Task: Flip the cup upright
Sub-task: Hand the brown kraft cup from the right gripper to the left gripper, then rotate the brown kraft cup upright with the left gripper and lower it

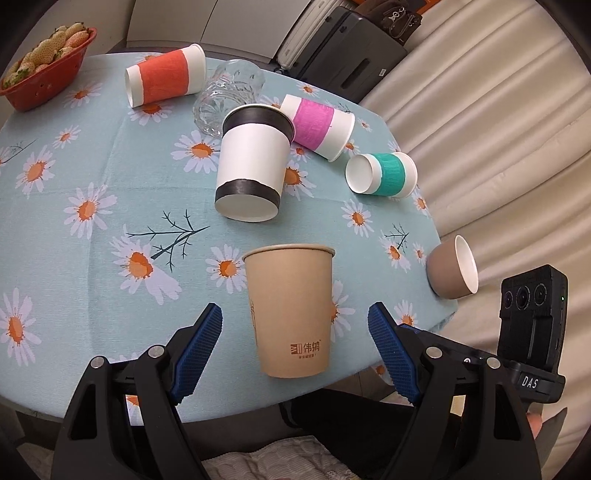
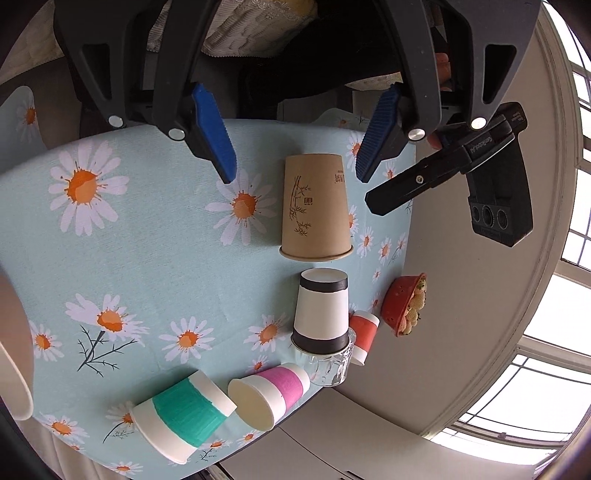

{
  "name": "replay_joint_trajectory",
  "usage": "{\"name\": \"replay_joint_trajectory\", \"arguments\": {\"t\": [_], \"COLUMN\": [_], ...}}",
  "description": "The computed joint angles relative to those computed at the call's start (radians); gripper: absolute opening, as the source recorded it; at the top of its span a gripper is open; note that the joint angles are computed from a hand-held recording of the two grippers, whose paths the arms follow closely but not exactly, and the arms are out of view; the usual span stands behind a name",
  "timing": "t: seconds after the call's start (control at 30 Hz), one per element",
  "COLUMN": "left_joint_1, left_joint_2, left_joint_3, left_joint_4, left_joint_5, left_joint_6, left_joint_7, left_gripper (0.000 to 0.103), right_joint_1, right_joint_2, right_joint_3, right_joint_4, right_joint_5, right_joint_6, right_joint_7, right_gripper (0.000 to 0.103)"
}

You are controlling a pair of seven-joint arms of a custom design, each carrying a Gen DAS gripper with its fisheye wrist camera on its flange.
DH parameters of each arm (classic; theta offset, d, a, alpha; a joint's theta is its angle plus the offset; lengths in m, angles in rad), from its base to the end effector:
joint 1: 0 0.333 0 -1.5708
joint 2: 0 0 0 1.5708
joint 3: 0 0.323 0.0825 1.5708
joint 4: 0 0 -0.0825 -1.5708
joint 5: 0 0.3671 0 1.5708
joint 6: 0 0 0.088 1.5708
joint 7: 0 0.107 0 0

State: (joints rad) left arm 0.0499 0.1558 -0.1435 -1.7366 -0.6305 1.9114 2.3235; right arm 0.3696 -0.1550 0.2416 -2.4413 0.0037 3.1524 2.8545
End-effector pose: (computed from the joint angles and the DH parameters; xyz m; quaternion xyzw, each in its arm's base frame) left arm 0.5940 -0.0931 0.5111 0.4306 -0.8498 0.2767 0.1257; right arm 0.4090 0.2912 0.4817 -0.3987 0.8163 0.0510 0.4148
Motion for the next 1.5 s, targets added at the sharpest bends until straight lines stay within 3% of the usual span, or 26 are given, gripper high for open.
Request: {"name": "replay_joint_trajectory", "arguments": {"t": [0.27, 0.4, 0.53, 0.6, 0.63, 1.03, 1.13, 1.27, 1.5], "left_joint_1": [-0.075, -0.089, -0.086, -0.085, -0.085, -0.07, -0.055, -0.044, -0.098], "left_joint_2": [0.06, 0.112, 0.129, 0.124, 0.124, 0.044, -0.006, -0.098, -0.25], "left_joint_3": [-0.029, -0.031, -0.039, -0.041, -0.042, -0.039, -0.031, -0.014, 0.018], "left_joint_4": [0.068, 0.121, 0.137, 0.13, 0.13, 0.05, -0.003, -0.127, -0.378], "left_joint_5": [0.198, 0.258, 0.276, 0.281, 0.283, 0.22, 0.155, 0.02, -0.161], "left_joint_6": [0.019, -0.009, -0.019, -0.013, -0.018, 0.04, 0.093, 0.226, 0.55], "left_joint_7": [-0.129, -0.209, -0.226, -0.223, -0.223, -0.17, -0.124, -0.025, 0.136], "left_gripper": [0.08, 0.079, 0.077, 0.063, 0.061, 0.06, 0.06, 0.06, 0.06], "right_joint_1": [-0.106, -0.063, -0.069, -0.068, -0.065, -0.077, -0.075, -0.12, -0.13], "right_joint_2": [-0.058, -0.069, -0.079, -0.077, -0.076, -0.078, -0.075, -0.085, -0.092], "right_joint_3": [0.093, 0.047, 0.055, 0.053, 0.051, 0.06, 0.057, 0.094, 0.098], "right_joint_4": [-0.019, -0.045, -0.035, -0.033, -0.033, -0.039, -0.039, -0.039, -0.043], "right_joint_5": [-0.152, -0.131, -0.14, -0.146, -0.145, -0.152, -0.151, -0.194, -0.22], "right_joint_6": [-0.072, -0.052, -0.094, -0.095, -0.093, -0.078, -0.074, -0.082, -0.071], "right_joint_7": [0.134, 0.128, 0.117, 0.117, 0.117, 0.133, 0.133, 0.174, 0.184], "right_gripper": [0.067, 0.067, 0.067, 0.067, 0.067, 0.067, 0.067, 0.067, 0.067]}}
